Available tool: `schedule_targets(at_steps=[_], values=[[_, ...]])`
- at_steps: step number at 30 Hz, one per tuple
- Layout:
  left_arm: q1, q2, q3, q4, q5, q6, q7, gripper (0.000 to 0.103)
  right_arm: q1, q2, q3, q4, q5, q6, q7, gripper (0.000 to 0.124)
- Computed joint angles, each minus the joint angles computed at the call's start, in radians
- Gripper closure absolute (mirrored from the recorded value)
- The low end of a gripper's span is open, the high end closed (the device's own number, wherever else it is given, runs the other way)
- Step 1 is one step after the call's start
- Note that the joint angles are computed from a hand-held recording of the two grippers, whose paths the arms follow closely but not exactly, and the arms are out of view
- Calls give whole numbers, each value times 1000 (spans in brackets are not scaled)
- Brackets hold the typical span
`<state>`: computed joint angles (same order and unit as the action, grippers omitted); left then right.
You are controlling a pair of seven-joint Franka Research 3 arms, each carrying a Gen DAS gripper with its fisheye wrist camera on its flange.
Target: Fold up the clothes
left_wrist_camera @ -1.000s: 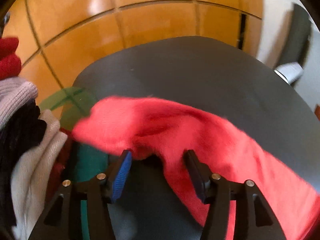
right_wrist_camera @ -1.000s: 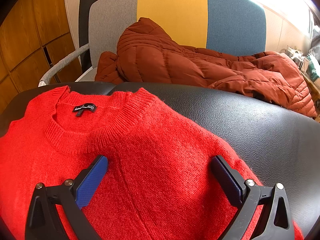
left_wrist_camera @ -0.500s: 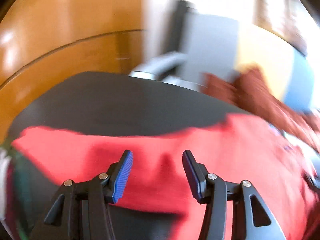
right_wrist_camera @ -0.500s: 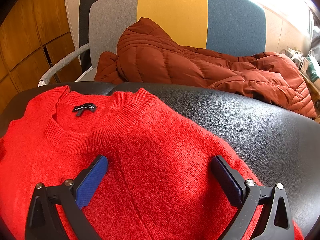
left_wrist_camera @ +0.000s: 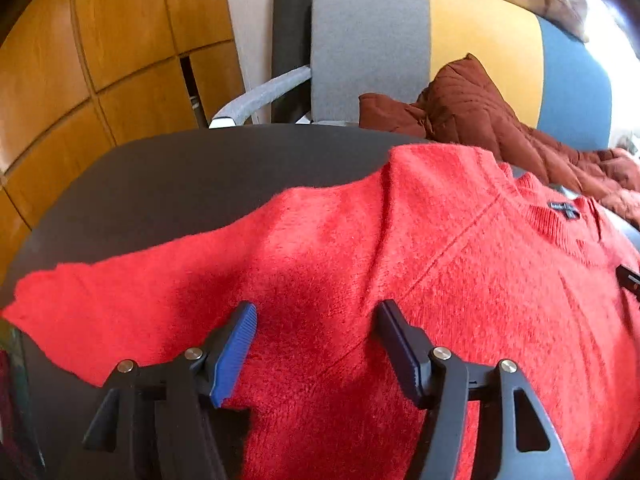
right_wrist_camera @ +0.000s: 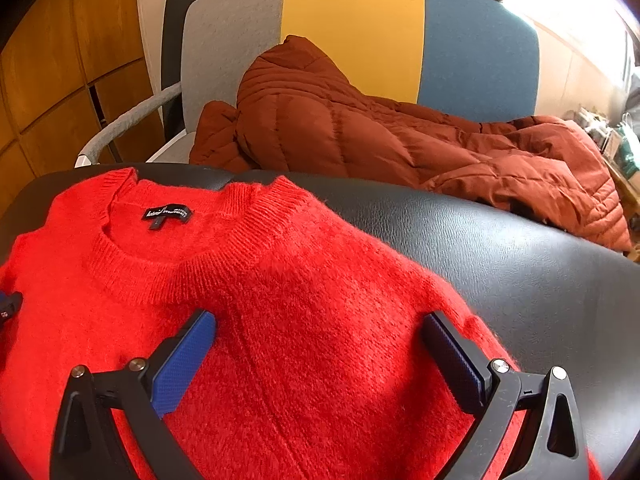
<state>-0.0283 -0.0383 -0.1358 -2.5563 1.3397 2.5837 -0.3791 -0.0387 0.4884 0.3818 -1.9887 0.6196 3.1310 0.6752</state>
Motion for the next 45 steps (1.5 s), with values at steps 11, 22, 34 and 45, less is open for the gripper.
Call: schedule_targets(at_steps=[11, 22, 34, 45], values=[[-38, -20, -33, -30, -73, -84, 59, 36, -77, -146, 71, -167, 132, -21, -123, 21], [-88, -155, -103, -141, -65, 21, -39, 38, -322, -379, 39, -306, 308, -267, -369, 21], [-202, -122, -150, -121, -64, 70, -54, 39, -330, -377, -353, -270, 14, -556, -87, 21], [-191, -135, -144, -151, 8, 92, -121, 31, -345, -624, -619, -560, 270, -617, -379, 21]])
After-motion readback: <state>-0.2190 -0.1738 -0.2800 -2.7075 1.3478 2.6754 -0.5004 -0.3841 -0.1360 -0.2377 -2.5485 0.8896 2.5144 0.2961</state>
